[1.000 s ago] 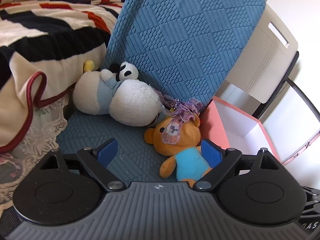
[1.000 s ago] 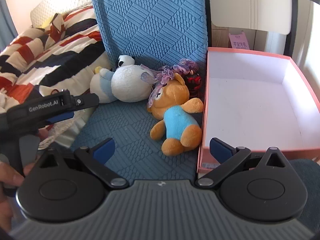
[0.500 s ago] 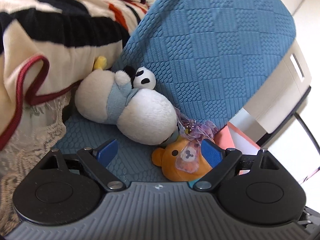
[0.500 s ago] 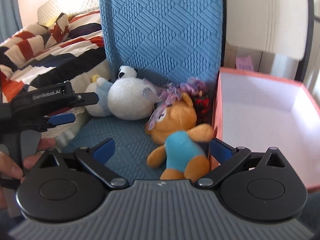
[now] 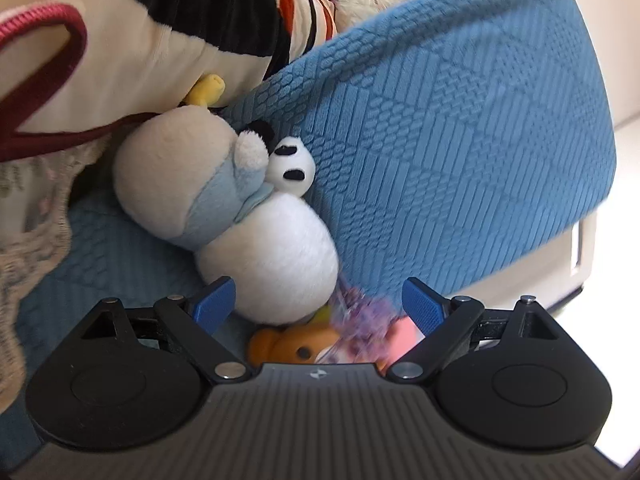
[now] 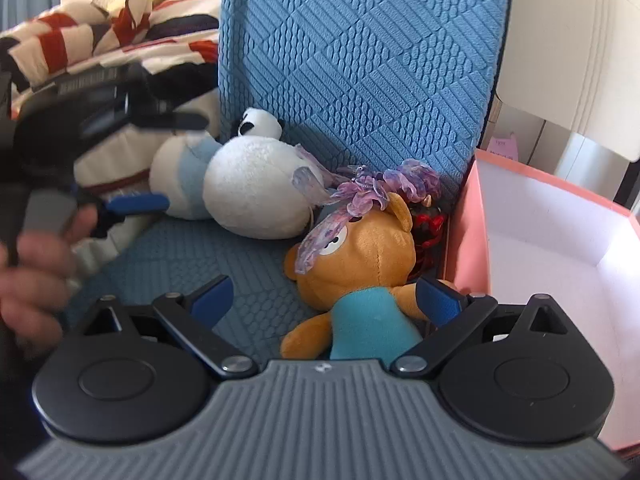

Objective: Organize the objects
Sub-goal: 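Close left gripper on snowman plush while right gripper closes on brown bear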

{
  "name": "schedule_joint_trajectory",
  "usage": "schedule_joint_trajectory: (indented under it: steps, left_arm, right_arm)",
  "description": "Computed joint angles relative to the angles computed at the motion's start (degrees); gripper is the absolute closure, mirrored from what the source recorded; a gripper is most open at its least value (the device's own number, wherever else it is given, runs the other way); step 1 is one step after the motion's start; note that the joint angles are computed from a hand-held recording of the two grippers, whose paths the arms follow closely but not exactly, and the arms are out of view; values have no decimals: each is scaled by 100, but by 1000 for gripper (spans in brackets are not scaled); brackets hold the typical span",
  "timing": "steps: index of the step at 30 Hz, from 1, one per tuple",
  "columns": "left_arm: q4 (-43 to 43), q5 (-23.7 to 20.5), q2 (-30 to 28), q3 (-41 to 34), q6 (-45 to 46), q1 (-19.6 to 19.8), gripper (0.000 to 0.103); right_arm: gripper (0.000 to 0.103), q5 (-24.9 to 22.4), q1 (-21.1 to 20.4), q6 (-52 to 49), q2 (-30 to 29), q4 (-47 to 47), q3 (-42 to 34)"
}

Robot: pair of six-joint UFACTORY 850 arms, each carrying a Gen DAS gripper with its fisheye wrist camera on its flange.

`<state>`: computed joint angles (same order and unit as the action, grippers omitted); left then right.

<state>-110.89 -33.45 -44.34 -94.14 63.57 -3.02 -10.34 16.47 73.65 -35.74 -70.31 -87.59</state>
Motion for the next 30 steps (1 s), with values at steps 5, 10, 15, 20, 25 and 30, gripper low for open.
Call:
schedule_joint_trajectory:
  steps: [5, 10, 15, 20, 25, 30]
  left_arm:
    - [173, -246, -404, -492, -633, 42, 10]
    - [406, -212, -743, -956, -1175, 13, 10]
    - [454, -452, -978, -1164, -1722, 31, 10]
    - [598, -238, -991, -1148, -2181, 44, 10]
    - [834, -125, -1136, -1330, -2726, 65, 10]
    - [1265, -144, -1412, -1704, -3432, 51, 10]
  right_arm:
    - [23, -207, 21, 30, -256, -345, -221]
    - [24, -650, 72, -255, -570, -512, -541]
    - [23, -815, 55, -869, -900, -349, -912]
    - [23, -1029, 56, -2211, -1227, 715, -1312]
    - [22, -1257, 66, -2217, -1400, 599, -1447]
    - [18, -1270, 34, -2453, -1553, 829, -1627]
